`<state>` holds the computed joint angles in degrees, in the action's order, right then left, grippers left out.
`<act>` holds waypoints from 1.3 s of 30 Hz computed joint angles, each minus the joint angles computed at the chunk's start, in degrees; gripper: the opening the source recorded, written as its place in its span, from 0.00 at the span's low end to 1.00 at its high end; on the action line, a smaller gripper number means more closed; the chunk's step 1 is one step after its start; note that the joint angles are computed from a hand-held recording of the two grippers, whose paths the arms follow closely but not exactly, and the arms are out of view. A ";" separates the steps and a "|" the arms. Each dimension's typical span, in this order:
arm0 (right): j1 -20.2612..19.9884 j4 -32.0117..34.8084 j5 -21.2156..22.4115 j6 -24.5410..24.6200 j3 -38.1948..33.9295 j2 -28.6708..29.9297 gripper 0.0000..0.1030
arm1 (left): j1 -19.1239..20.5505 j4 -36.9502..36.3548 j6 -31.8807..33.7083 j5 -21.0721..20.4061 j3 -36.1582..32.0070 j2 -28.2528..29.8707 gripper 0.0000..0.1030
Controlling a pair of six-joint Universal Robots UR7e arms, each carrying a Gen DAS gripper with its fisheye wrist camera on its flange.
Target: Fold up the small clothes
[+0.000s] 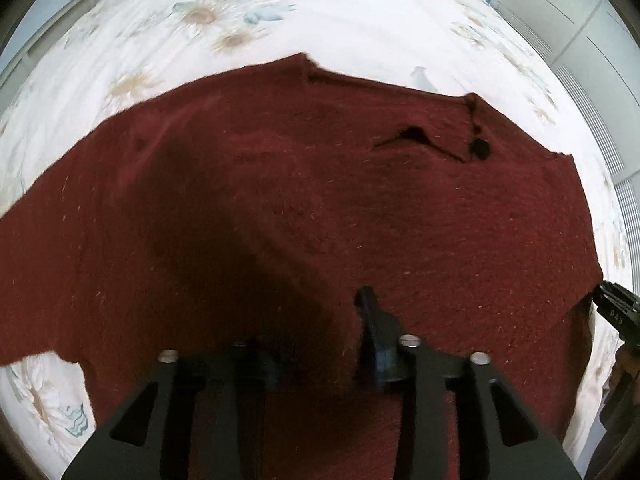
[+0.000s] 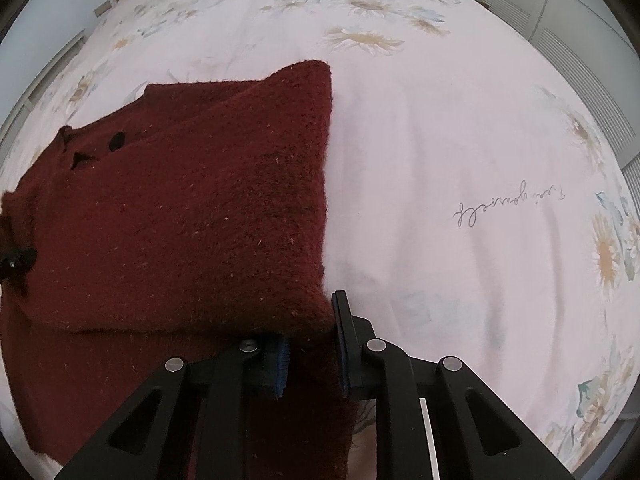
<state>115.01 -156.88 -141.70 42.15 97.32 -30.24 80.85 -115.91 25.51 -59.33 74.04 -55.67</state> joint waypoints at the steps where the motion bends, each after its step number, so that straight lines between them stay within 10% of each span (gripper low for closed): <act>1: 0.03 0.00 -0.03 -0.01 -0.05 0.04 0.19 | 0.15 0.50 -0.36 0.23 -0.52 0.12 0.40; 7: -0.05 0.47 -0.05 0.35 -0.14 0.11 0.23 | 1.04 3.46 -3.21 2.06 -3.98 0.47 0.56; 13: 0.63 3.06 -0.58 1.44 -0.66 -0.22 0.27 | 2.39 6.51 -5.27 0.04 -10.35 1.62 0.99; 24: 1.45 5.47 -1.01 2.76 0.41 -1.77 0.41 | 3.98 15.53 -9.50 1.12 -24.84 10.26 0.99; 32: 1.53 8.66 -0.71 4.11 0.26 -1.67 0.42 | 2.57 6.93 -7.67 6.67 -15.33 8.77 0.97; 39: 1.55 8.49 -0.29 4.65 0.40 -1.71 0.42 | 0.94 3.49 -2.92 5.53 -9.97 6.94 0.47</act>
<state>116.57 -148.38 -142.00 46.79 97.72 -31.95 81.79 -112.42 22.59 -53.80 64.07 -48.73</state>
